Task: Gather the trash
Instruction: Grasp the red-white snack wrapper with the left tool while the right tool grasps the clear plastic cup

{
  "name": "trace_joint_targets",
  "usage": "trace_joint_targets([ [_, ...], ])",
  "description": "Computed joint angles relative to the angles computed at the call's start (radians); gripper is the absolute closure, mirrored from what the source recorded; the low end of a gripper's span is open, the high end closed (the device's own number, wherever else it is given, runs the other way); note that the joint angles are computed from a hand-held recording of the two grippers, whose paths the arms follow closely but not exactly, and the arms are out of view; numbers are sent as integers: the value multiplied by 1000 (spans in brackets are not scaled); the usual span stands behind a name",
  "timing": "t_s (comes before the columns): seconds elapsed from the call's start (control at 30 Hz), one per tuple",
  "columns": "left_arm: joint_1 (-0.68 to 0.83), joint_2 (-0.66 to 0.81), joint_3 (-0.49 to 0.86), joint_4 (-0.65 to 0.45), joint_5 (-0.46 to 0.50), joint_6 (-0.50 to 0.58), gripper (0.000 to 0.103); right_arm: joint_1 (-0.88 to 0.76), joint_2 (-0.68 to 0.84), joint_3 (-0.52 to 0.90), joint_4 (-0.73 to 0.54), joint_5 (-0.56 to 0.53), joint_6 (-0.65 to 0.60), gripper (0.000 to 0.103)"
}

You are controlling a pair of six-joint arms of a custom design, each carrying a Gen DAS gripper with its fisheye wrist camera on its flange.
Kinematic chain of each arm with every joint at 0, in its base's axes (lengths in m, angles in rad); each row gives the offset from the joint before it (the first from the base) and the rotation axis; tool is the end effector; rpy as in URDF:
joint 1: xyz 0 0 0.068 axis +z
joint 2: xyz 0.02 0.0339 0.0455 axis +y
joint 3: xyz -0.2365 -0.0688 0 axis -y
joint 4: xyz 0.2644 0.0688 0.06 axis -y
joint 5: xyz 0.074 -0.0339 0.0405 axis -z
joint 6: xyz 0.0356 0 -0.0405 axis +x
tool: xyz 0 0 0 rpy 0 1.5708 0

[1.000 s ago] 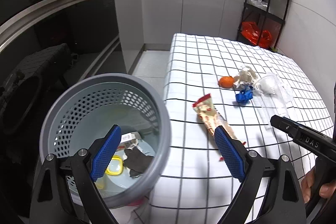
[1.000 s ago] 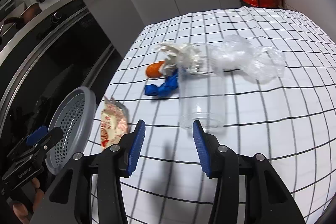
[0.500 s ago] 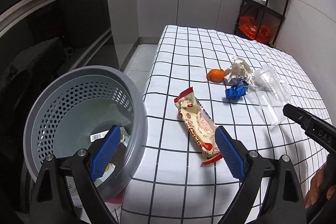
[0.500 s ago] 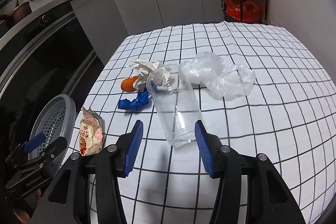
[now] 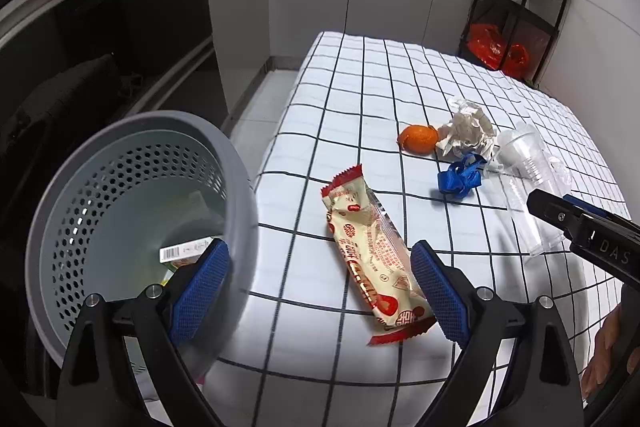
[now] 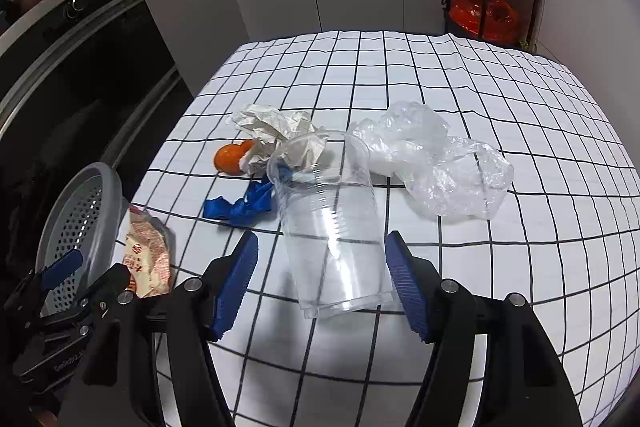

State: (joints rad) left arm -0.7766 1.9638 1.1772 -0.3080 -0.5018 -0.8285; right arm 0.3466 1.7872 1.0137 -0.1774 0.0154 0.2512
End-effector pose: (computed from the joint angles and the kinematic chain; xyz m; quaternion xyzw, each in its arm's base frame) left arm 0.2888 -0.2597 0.0937 -0.0830 0.9395 0.0034 0.3323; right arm 0.3440 0.1237 0.1135 -0.0431 0.9514 0.0828 0.2936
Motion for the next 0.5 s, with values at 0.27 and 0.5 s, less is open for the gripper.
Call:
trace_joint_targets([
  [0.27,2,75,76,-20,52,-17,11,-12,64,56,-19,11,-31,40],
  [0.5,10,129,136,-31,83,-24,11,-15,87,64,-12,29,-50,40],
])
